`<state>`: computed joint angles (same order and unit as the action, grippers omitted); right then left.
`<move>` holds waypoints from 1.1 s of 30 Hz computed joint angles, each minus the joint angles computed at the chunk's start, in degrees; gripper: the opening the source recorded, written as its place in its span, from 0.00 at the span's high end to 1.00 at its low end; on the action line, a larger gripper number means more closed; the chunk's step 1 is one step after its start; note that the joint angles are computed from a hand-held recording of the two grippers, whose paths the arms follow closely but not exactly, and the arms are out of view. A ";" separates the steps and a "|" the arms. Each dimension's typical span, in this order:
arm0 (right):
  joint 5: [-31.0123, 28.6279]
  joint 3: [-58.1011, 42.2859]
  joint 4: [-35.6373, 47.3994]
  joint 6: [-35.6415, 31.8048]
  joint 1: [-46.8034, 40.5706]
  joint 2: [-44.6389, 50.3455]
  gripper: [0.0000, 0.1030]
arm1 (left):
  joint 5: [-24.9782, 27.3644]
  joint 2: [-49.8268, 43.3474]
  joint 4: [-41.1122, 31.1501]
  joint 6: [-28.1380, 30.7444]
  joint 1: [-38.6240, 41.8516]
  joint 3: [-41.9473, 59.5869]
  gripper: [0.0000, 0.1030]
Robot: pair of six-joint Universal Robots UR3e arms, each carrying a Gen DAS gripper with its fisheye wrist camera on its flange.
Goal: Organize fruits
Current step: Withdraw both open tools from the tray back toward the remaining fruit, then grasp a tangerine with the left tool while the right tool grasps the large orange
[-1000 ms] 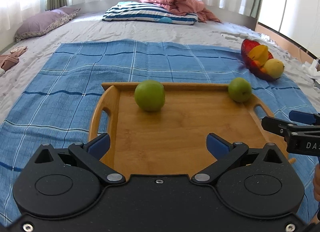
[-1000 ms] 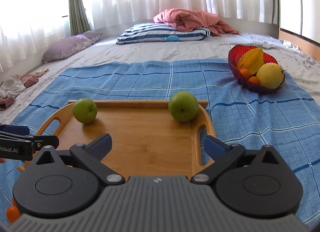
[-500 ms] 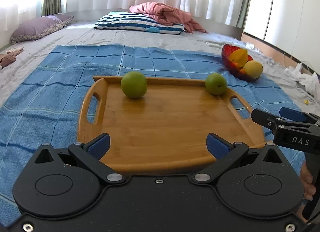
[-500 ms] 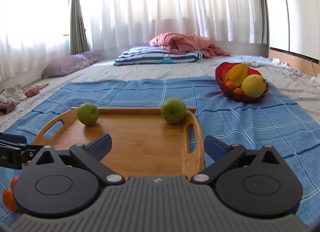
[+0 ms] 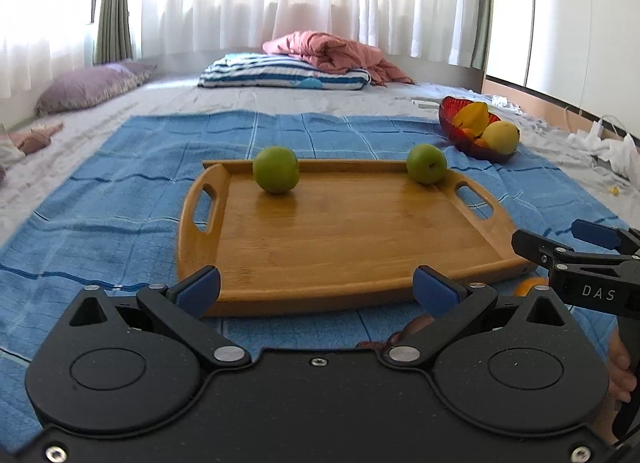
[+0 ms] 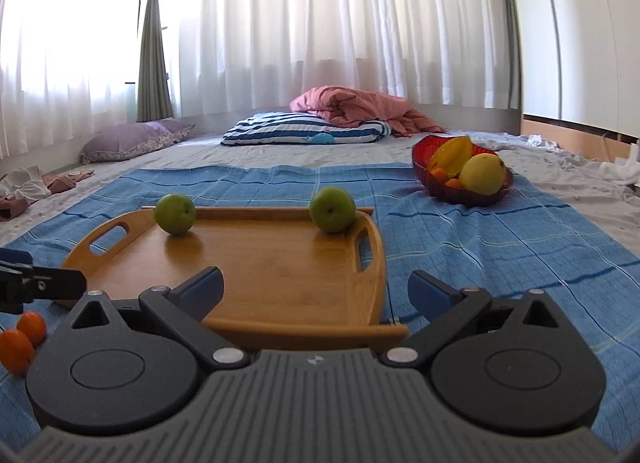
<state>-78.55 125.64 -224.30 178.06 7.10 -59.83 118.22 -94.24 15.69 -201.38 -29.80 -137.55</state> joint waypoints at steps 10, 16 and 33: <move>-6.50 7.27 -12.65 -0.02 2.76 3.84 0.00 | 14.11 -4.89 -1.40 -7.70 -11.60 -0.13 0.00; -7.31 9.48 -14.69 0.72 3.11 5.31 0.00 | 15.13 -6.05 -2.72 -11.46 -13.70 -1.55 0.00; -12.82 9.07 -12.76 2.55 6.15 5.97 0.00 | 20.10 -9.19 -0.79 -16.00 -17.27 -3.60 0.06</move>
<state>-91.37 134.71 -237.06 180.61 13.25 -53.86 138.32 -103.43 14.90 -217.39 -47.07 -141.15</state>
